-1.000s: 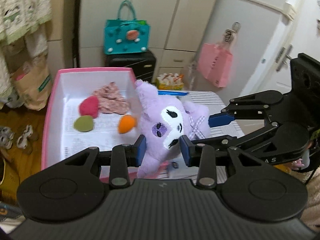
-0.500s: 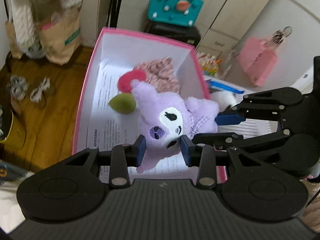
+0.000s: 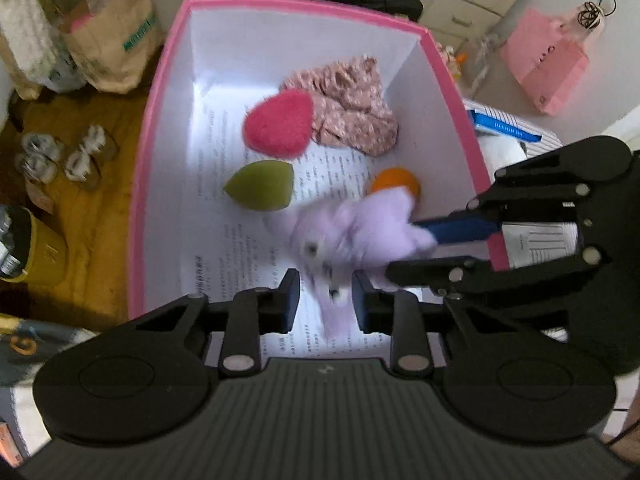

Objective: Organize soft objects
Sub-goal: 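Open both tools to drop the lavender plush into the box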

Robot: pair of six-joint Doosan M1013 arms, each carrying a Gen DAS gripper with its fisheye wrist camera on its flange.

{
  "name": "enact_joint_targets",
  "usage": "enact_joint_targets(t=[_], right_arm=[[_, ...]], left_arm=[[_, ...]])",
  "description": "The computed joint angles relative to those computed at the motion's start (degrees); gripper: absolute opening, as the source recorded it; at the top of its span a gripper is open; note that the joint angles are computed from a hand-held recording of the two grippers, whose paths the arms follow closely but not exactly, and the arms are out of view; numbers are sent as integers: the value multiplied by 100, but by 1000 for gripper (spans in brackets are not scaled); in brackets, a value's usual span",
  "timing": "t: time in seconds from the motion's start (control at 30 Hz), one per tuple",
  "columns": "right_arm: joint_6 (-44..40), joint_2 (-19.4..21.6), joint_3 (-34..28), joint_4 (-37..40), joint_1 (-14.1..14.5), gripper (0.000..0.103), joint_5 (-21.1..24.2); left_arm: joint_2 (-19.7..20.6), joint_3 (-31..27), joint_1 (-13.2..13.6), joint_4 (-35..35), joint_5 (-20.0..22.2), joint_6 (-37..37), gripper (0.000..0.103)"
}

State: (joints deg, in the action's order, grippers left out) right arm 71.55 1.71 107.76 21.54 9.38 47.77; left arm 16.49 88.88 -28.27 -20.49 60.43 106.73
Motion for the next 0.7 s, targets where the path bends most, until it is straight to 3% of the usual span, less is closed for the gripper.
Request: enact_joint_targets(t=[0.27, 0.6, 0.7], right_arm=[[143, 115, -78, -34, -5, 23, 18], [-896, 493, -383, -76, -131, 24, 76], [-816, 617, -490, -510, -48, 24, 101]], left_arm=[[59, 54, 89, -196, -88, 83, 23], [-307, 427, 142, -390, -688, 920, 28], [-400, 538, 140, -450, -821, 1078, 30]])
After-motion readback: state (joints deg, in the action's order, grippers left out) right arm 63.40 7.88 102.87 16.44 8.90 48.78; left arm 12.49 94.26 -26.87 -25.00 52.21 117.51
